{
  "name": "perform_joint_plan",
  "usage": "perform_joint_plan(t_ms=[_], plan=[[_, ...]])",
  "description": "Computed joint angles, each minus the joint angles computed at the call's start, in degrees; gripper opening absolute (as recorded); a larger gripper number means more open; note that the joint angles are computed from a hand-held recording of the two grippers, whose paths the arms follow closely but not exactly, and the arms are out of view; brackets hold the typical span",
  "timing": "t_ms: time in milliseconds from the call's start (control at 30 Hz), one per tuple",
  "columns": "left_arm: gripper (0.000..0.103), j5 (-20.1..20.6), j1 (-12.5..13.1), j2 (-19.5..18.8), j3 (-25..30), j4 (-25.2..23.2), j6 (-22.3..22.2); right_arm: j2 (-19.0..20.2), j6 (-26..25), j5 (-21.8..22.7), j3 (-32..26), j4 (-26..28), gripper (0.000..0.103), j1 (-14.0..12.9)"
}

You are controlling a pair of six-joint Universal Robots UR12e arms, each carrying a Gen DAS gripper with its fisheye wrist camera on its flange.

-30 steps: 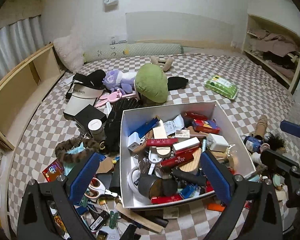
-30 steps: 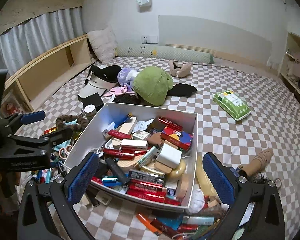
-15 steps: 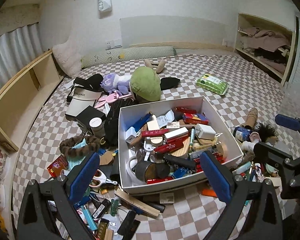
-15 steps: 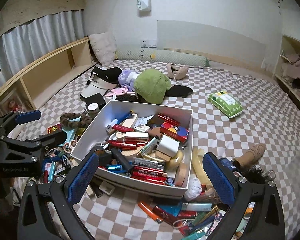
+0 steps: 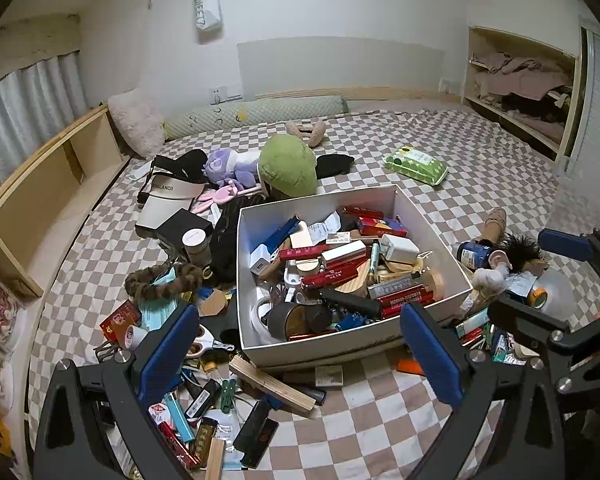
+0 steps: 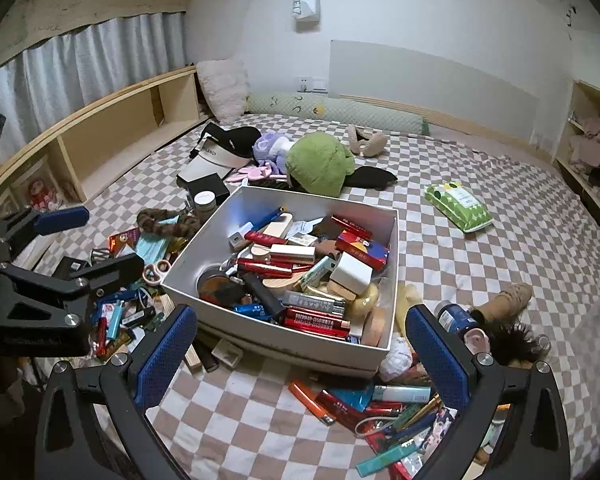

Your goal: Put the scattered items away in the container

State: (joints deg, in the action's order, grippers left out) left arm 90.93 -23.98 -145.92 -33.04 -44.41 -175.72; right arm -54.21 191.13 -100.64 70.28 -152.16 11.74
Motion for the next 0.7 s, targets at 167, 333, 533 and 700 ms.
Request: perform_joint_plan(t_ms=[167,333,533,700], plan=[[0.101,-1.32,0.25,1.13,-1.94,0.04,-0.15,-0.13,0.75,-0.09,0.36,-0.43,0.103,0.01],[0.101,-1.65,0.34,1.82,-3.25,0.63,0.41,-0.16,1.23,-0.2,0.45,-0.54,0.103,-0.03],[0.101,-1.8,0.56,2.16,-3.88,0.76,-0.1,0.09,1.37,-0.13,0.11,-0.27,0.103,0.04],[0.101,-1.21,0.5,2.2,-4.07,0.78,0.22,0.32,1.17,-0.2,-0.24,-0.03,0.103,0.13]])
